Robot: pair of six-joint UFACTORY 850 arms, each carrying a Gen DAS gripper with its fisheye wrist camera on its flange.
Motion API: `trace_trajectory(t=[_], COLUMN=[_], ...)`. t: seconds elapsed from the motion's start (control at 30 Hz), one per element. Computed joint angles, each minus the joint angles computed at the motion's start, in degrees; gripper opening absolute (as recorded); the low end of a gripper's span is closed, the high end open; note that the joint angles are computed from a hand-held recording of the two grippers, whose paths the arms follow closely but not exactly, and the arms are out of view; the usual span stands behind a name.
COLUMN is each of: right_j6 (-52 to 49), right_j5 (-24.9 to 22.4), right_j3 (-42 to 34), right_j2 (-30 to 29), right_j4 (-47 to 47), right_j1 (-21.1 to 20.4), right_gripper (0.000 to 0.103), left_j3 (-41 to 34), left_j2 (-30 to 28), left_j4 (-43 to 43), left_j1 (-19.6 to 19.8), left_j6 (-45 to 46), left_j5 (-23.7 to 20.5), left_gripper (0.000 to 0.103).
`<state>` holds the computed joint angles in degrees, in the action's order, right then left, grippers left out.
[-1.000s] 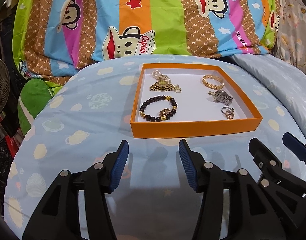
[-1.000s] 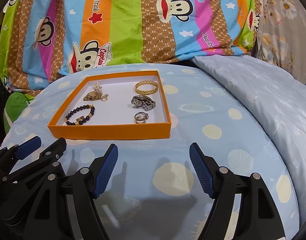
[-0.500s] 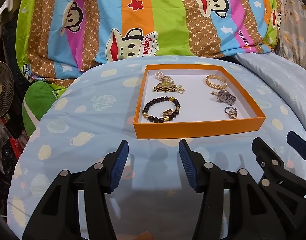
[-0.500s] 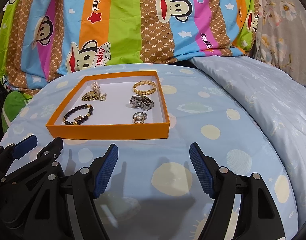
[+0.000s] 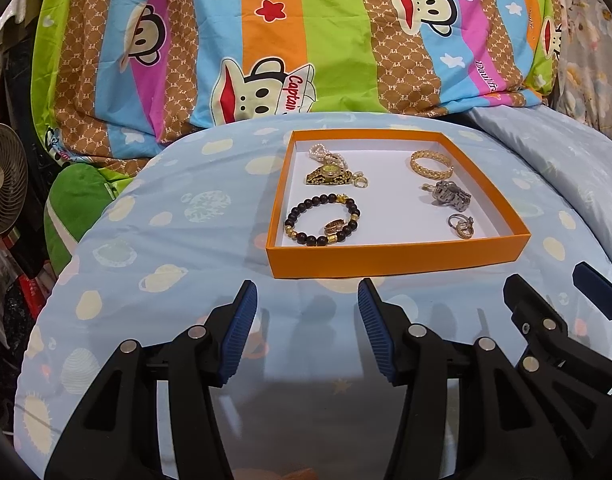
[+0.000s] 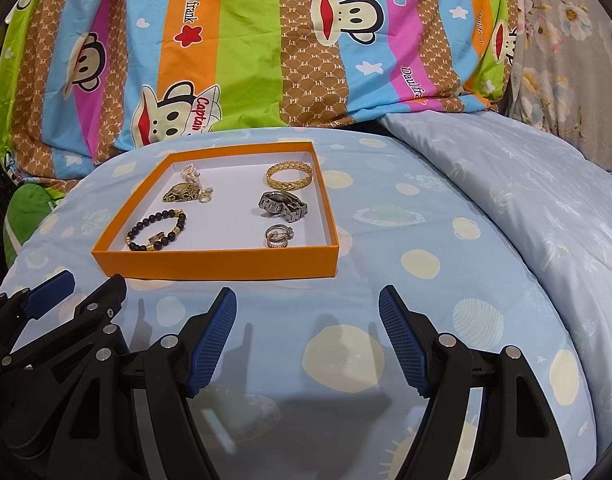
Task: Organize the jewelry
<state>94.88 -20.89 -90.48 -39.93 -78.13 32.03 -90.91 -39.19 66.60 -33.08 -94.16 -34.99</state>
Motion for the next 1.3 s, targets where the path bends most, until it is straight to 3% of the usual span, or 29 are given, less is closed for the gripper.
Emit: trace_trajectory(t=[1.3], right_j6=[-0.2], right_j5=[0.0], right_j3=[-0.1], right_j2=[-0.1], right_j4=[0.1], right_j1=[0.0], right_gripper=[0.073], left_j3=[0.0], left_j2=[-0.2], left_j4=[0.7], left_j1=[-0.3], left_j6=[-0.9], left_j5=[-2.1], left_gripper=[0.057])
